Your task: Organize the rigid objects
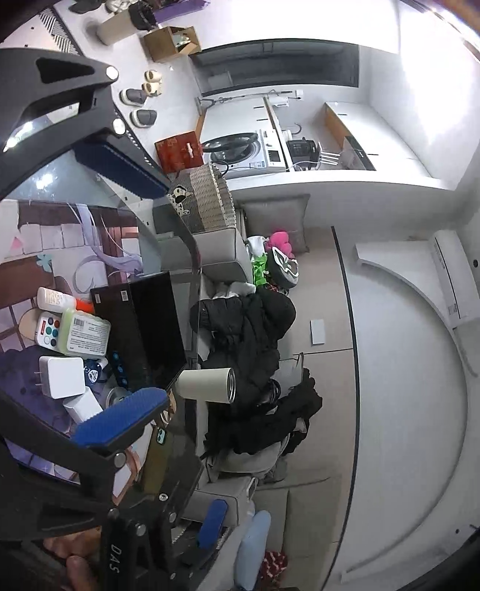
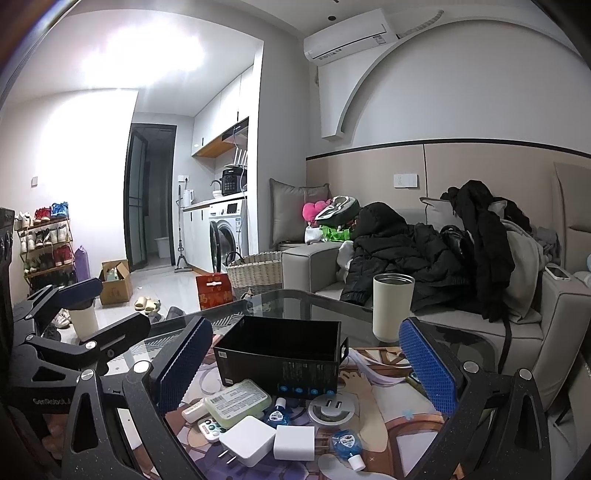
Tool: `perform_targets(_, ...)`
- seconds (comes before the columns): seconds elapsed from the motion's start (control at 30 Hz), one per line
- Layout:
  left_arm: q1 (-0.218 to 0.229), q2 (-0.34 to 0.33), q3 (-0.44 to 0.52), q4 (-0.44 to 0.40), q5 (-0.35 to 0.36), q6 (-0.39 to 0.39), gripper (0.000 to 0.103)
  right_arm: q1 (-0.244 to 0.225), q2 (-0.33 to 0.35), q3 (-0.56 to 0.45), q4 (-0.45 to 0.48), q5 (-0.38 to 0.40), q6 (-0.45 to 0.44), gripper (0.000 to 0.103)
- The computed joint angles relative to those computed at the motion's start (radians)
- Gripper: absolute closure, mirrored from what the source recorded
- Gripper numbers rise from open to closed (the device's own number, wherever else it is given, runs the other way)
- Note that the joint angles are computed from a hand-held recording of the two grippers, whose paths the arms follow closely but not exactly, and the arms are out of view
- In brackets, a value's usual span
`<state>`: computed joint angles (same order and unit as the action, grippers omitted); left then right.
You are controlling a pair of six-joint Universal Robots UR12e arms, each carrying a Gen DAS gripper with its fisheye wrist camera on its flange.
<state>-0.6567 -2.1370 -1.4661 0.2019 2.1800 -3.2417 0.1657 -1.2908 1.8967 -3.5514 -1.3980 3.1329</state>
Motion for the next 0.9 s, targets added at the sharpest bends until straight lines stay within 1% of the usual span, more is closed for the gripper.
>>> perform_targets(0.13, 0.001, -0.003, 0.008, -0.01, 0.007, -0.003, 0.0, 0.0, 0.0, -0.002, -0.007, -0.008, -0.001, 0.0)
perform_targets(0.23, 0.003, -0.003, 0.009, -0.022, -0.002, -0.008, 0.0, -0.003, 0.001, -0.005, -0.027, -0.019, -0.003, 0.0)
perform_targets(0.33, 0.006, -0.001, 0.013, -0.059, 0.0, -0.017, 0.0, -0.004, 0.002, -0.011, -0.037, -0.029, -0.015, 0.0)
perform_targets(0.4, 0.011, 0.001, 0.018, -0.1, -0.008, -0.036, 0.0, -0.005, 0.001, -0.019, -0.021, -0.035, -0.037, 0.0)
perform_targets(0.43, 0.016, 0.005, 0.021, -0.14, -0.02, -0.054, 0.0, -0.001, 0.002, -0.031, 0.015, -0.058, -0.064, 0.0)
perform_targets(0.5, 0.033, 0.015, 0.025, -0.249, -0.077, -0.101, 0.001, -0.001, 0.0, -0.054, 0.104, -0.076, -0.091, 0.0)
perform_targets(0.53, 0.044, 0.021, 0.028, -0.316, -0.111, -0.137, 0.002, -0.001, 0.001, -0.064, 0.15, -0.078, -0.1, 0.0)
perform_targets(0.57, 0.056, 0.025, 0.033, -0.382, -0.15, -0.171, 0.005, -0.004, 0.003, -0.081, 0.217, -0.083, -0.114, 0.0)
perform_targets(0.6, 0.063, 0.027, 0.034, -0.418, -0.179, -0.193, 0.012, -0.005, 0.006, -0.098, 0.283, -0.091, -0.124, 0.0)
perform_targets(0.63, 0.071, 0.027, 0.04, -0.464, -0.207, -0.217, 0.015, -0.009, 0.009, -0.116, 0.358, -0.091, -0.133, 0.002)
perform_targets(0.67, 0.076, 0.026, 0.048, -0.503, -0.221, -0.233, 0.016, -0.013, 0.013, -0.13, 0.411, -0.086, -0.136, 0.004)
perform_targets(0.7, 0.081, 0.025, 0.056, -0.551, -0.239, -0.252, 0.017, -0.015, 0.017, -0.141, 0.457, -0.084, -0.137, 0.008)
perform_targets(0.73, 0.084, 0.022, 0.06, -0.573, -0.248, -0.265, 0.018, -0.018, 0.022, -0.154, 0.51, -0.09, -0.142, 0.011)
perform_targets(0.8, 0.087, 0.019, 0.071, -0.622, -0.271, -0.273, 0.022, -0.021, 0.03, -0.166, 0.571, -0.095, -0.151, 0.014)
perform_targets(0.87, 0.089, 0.012, 0.081, -0.667, -0.294, -0.276, 0.028, -0.026, 0.039, -0.181, 0.645, -0.084, -0.159, 0.022)
perform_targets(0.9, 0.091, 0.01, 0.084, -0.687, -0.304, -0.278, 0.032, -0.029, 0.043, -0.188, 0.686, -0.073, -0.162, 0.028)
